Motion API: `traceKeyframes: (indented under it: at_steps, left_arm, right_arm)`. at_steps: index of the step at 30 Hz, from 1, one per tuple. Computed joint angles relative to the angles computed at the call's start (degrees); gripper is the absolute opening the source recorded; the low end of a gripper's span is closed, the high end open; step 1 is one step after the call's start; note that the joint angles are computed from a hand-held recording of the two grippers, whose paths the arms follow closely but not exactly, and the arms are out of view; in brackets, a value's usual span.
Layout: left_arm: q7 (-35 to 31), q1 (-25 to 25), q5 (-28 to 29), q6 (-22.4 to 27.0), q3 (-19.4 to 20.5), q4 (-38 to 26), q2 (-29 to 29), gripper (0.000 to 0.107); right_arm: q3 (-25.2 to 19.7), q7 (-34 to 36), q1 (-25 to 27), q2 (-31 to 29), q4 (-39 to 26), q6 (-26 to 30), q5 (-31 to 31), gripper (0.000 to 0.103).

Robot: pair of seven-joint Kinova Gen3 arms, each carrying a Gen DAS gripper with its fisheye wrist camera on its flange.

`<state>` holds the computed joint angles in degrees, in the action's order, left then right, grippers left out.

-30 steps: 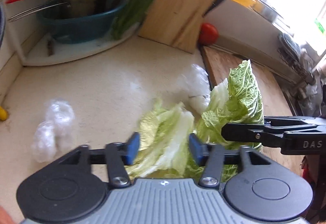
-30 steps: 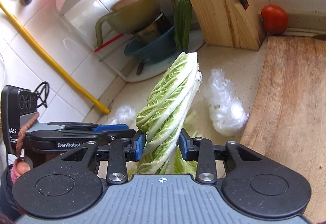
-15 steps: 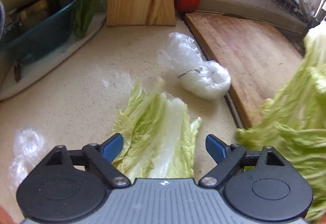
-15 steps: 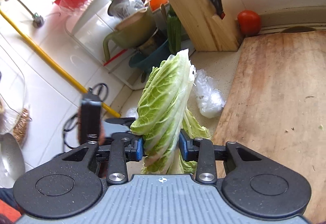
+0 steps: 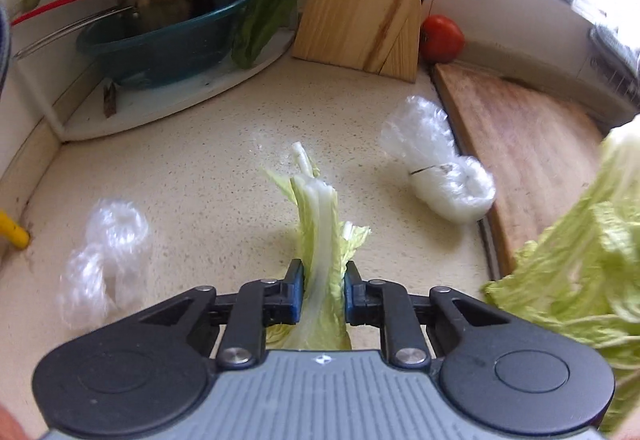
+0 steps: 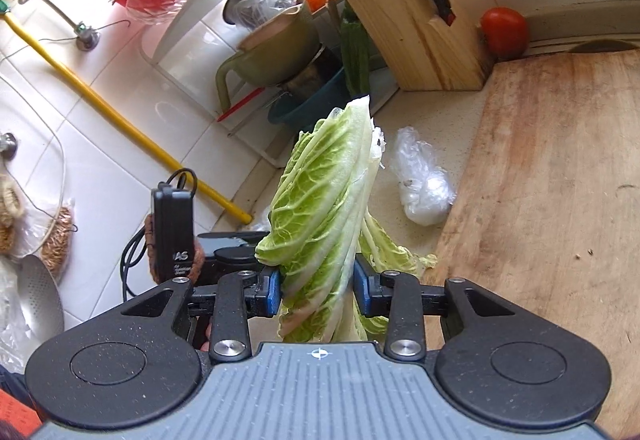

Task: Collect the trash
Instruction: 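Lift both held cabbage pieces and carry them down toward the trash bin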

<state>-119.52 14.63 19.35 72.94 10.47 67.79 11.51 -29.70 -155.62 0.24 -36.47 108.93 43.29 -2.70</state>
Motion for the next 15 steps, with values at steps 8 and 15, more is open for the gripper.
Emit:
traceKeyframes:
  at_steps: [8, 15]
  left_arm:
    - [4.83, -2.87, 3.51, -2.18, -1.94, 3.52, -5.68, 0.017]
    - [9.68, -4.11, 1.55, -5.64, -3.53, 7.52, -10.12, 0.017]
  right_arm:
    - [4.53, 6.95, -6.06, 5.37, -0.47, -4.09, 1.27, 0.044]
    - [11.08, 15.52, -14.33, 11.13, -1.44, -8.00, -0.28, 0.044]
